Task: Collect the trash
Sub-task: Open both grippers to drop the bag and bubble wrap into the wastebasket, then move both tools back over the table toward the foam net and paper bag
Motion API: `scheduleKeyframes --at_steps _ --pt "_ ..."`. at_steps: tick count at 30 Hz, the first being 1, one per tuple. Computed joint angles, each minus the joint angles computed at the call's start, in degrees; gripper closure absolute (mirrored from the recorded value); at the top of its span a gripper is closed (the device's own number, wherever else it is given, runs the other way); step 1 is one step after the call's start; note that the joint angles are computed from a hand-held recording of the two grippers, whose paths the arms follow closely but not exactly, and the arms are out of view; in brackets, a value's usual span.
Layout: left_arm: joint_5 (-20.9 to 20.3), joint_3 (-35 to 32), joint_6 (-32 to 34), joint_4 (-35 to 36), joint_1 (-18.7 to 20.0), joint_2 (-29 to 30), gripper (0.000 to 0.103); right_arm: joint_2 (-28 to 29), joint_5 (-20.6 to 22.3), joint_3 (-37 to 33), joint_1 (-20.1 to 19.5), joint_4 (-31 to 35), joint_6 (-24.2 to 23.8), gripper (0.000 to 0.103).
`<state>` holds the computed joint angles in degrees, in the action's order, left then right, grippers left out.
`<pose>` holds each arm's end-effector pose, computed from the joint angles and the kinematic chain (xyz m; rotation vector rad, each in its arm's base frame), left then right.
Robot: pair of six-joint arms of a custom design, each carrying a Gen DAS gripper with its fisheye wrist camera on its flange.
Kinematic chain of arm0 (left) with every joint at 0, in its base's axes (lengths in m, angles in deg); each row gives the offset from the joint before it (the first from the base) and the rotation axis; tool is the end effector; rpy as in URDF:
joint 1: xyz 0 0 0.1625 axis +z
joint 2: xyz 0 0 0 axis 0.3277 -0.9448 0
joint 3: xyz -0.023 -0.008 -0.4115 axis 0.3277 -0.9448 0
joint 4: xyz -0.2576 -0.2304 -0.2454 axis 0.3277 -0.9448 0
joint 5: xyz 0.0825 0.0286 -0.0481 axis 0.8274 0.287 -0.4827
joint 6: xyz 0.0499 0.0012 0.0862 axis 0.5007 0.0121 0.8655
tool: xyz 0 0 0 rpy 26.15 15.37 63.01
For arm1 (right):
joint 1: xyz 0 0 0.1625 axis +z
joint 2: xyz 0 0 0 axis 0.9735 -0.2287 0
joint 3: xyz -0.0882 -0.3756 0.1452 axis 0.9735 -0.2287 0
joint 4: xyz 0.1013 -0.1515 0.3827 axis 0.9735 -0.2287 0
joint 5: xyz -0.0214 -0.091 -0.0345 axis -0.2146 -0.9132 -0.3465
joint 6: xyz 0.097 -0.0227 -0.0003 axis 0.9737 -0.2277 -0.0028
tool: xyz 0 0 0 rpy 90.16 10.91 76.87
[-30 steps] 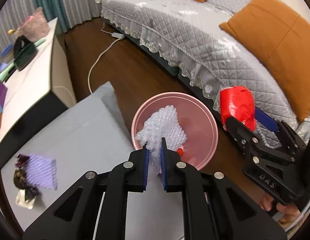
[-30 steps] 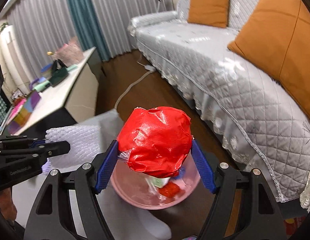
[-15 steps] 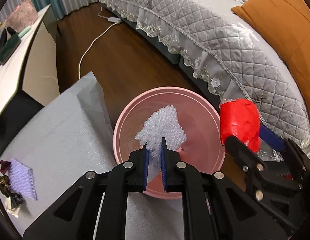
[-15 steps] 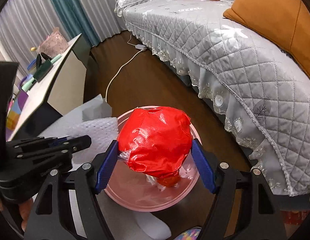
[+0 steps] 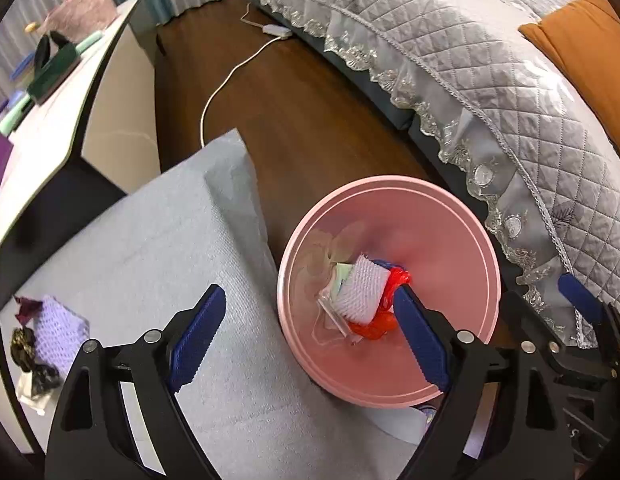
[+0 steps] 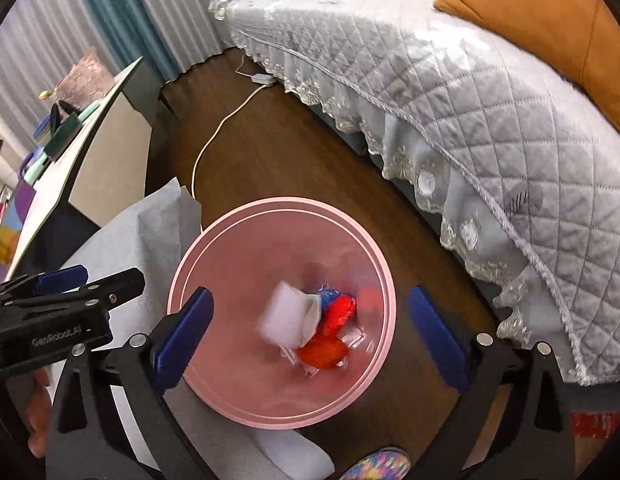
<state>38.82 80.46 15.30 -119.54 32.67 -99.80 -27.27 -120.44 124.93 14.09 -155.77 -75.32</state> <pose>-0.3734 -0.8090 0.0438 0.2321 2.3092 -0.3856 0.0942 -0.7691 0.2876 0.1418 -2.4409 0.7358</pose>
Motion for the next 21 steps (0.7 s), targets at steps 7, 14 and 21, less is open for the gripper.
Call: scheduleKeyframes --at_steps 7,14,21 --pt "-1.63 12.28 -3.72 -4.8 -0.09 -7.18 0.02 -0.78 0.46 1.73 0.87 -4.45 -2.42 0.007" --pt "-1.78 29.96 -9.39 -12.65 -1.33 -18.12 0.02 -2.44 -1.64 8.06 4.33 -23.28 -10.36 0.007" --pt "2.76 44.33 -13.09 -13.79 -4.79 -29.97 0.02 -5.18 -1.63 16.16 10.45 -38.04 -16.66 0.007"
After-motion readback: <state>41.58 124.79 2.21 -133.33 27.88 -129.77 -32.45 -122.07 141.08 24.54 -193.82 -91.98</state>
